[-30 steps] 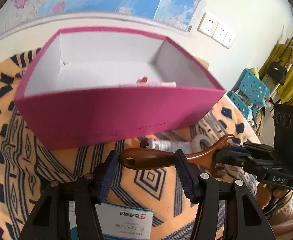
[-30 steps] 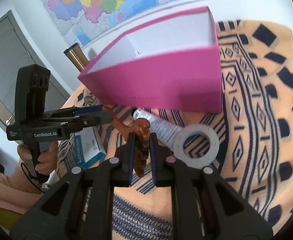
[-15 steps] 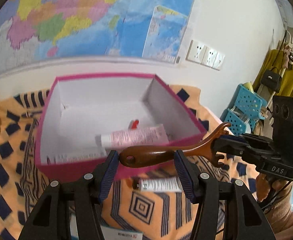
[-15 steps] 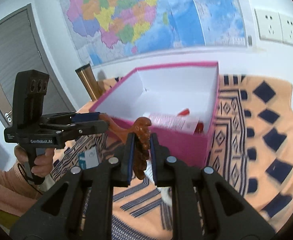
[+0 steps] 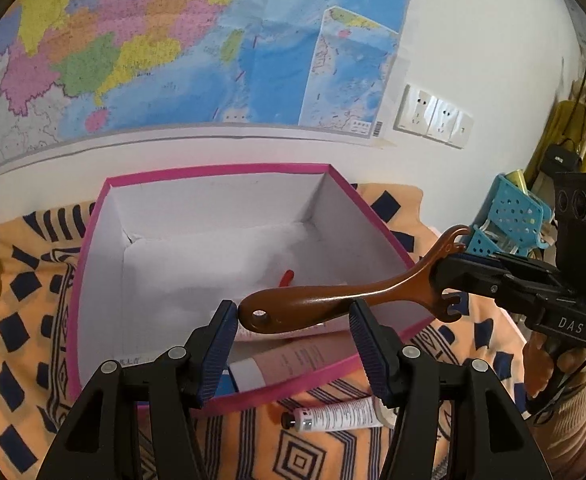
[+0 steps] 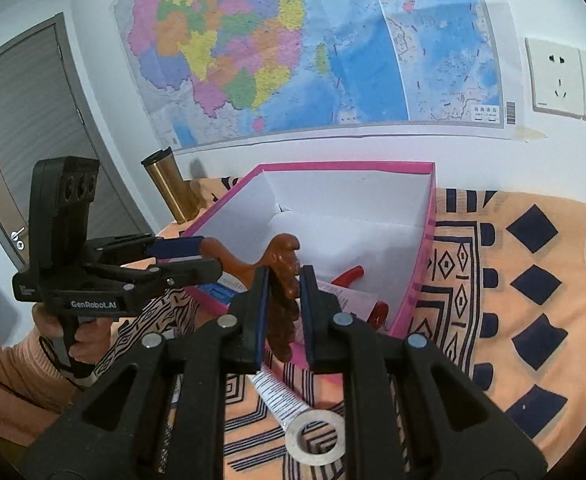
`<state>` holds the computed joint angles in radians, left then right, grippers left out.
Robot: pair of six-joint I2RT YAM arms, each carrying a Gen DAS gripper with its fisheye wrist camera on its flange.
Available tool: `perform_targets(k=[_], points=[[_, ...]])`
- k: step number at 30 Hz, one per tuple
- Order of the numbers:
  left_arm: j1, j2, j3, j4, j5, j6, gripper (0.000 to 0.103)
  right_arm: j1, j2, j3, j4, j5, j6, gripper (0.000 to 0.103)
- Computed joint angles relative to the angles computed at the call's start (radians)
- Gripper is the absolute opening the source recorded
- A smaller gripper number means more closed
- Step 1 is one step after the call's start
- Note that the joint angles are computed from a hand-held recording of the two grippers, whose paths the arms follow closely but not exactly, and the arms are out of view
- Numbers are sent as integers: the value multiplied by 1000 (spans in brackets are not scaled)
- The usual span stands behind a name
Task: Organize rigid objects
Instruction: 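Carry the rake into the magenta box and open the right tool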
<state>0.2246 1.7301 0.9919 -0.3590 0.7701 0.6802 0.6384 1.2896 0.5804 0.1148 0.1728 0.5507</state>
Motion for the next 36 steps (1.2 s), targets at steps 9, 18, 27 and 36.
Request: perform_targets(k=[9,18,27,36], points=[[-32,63,48,18,-36,-45,59,-76,62,19,26,-82,-22,17],[-53,144,107,-4,-68,-66,59,-122,144,46,36,-137,-31,17],[-72,179,131,-7,-96,-83,59,-132,192,68,24,-142,-32,17],[-77,177,92,35,-123,-76,56,-128,182,72,-6,-62,10,26]])
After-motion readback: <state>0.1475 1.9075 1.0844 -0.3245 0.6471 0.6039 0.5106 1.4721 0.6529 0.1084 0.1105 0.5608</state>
